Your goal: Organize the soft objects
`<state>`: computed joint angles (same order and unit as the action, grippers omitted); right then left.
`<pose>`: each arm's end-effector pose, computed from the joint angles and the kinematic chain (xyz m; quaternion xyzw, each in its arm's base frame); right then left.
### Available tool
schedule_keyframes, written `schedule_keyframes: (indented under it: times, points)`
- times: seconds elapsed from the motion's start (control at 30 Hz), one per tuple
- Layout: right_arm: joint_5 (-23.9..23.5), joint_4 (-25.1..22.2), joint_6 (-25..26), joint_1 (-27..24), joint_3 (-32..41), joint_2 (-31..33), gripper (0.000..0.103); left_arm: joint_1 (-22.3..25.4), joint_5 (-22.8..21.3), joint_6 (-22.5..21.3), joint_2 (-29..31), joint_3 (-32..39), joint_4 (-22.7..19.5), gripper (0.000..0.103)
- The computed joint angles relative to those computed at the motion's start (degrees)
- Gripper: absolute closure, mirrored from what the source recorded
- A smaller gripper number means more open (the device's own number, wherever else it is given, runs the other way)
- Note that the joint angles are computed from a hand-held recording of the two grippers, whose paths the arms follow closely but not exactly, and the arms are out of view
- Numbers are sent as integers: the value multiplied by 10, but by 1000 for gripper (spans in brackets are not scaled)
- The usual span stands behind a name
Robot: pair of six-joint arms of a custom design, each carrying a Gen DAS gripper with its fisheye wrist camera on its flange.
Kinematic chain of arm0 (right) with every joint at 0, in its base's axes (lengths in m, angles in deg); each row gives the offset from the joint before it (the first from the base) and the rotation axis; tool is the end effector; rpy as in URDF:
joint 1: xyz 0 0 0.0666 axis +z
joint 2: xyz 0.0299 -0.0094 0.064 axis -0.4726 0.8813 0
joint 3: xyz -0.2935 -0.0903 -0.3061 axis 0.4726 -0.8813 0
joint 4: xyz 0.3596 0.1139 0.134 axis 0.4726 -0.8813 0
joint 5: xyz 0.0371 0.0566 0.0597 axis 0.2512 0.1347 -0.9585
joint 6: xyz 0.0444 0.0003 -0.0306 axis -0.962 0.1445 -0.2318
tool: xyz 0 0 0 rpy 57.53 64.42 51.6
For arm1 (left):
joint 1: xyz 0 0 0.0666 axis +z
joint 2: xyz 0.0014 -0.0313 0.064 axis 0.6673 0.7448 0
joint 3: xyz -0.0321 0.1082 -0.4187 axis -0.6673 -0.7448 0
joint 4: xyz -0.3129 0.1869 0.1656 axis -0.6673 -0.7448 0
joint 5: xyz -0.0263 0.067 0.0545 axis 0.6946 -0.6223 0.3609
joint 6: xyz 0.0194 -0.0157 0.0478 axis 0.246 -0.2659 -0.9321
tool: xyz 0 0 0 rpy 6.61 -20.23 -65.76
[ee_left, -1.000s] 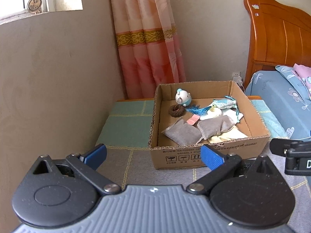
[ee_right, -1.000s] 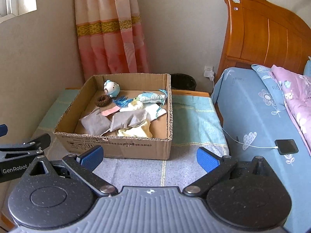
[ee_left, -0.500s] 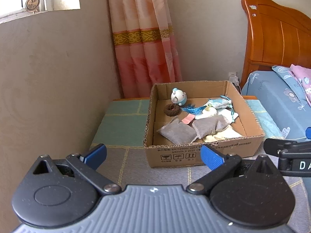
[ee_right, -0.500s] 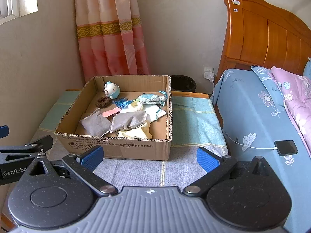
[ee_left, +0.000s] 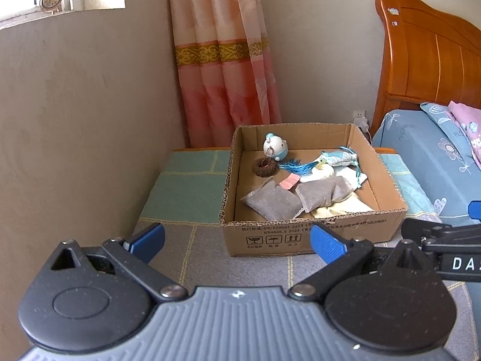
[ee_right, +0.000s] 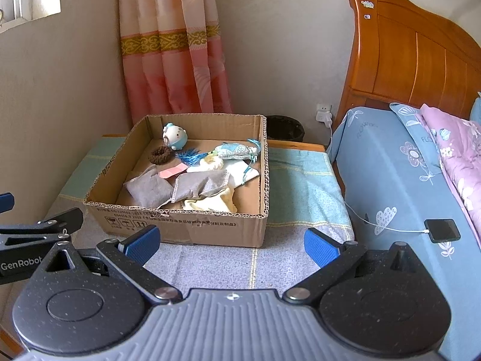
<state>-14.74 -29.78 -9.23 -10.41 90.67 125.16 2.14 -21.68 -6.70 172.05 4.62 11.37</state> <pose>0.3836 0.1092 0.3742 0.0941 0.9148 -0.0400 0.3908 0.4087 -0.3215 0.3994 0.1117 0.9005 -0.0070 0.4202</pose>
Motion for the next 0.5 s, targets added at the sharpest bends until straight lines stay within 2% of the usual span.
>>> schedule_keyframes:
  times: [0.5]
  points:
    - [0, -3, 2, 2, 3, 4, 0, 1, 2, 3, 1, 1, -2, 0]
